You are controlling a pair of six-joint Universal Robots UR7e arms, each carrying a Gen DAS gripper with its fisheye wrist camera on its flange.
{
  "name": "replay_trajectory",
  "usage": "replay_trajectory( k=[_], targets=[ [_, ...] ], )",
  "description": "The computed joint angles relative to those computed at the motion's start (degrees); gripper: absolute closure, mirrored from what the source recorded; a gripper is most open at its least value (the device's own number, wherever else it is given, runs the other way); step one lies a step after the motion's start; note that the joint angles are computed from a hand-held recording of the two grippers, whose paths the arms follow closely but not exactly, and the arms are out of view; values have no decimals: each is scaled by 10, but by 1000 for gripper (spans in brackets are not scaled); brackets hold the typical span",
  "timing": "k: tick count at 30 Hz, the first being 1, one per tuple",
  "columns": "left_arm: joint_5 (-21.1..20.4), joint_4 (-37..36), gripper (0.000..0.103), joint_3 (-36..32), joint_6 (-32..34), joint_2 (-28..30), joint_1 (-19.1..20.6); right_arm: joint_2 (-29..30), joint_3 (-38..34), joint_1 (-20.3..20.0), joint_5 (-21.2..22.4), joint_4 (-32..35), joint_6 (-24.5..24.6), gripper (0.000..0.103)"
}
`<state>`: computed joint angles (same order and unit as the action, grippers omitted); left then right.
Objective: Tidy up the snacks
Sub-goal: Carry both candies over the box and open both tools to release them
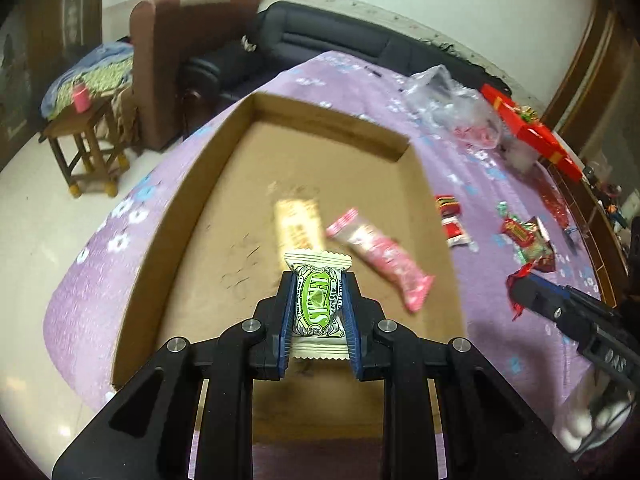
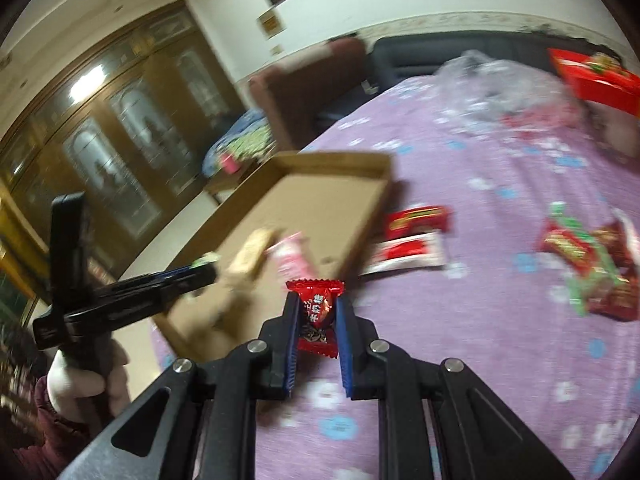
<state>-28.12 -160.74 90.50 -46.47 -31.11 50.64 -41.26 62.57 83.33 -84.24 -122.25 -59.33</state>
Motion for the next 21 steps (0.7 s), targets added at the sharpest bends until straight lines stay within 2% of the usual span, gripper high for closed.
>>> replay_trajectory(
  k=[7,14,21],
  targets=[
    [1,-9,81,28,-20,-14,4,1,54,24,-30,-22,-27,83],
    [-8,-25,81,36,-20,-14,8,14,68,31,-59,-36,-28,83],
    [-4,-35,81,40,-20,-13,8,24,67,32,-68,-44,-25,83]
  ],
)
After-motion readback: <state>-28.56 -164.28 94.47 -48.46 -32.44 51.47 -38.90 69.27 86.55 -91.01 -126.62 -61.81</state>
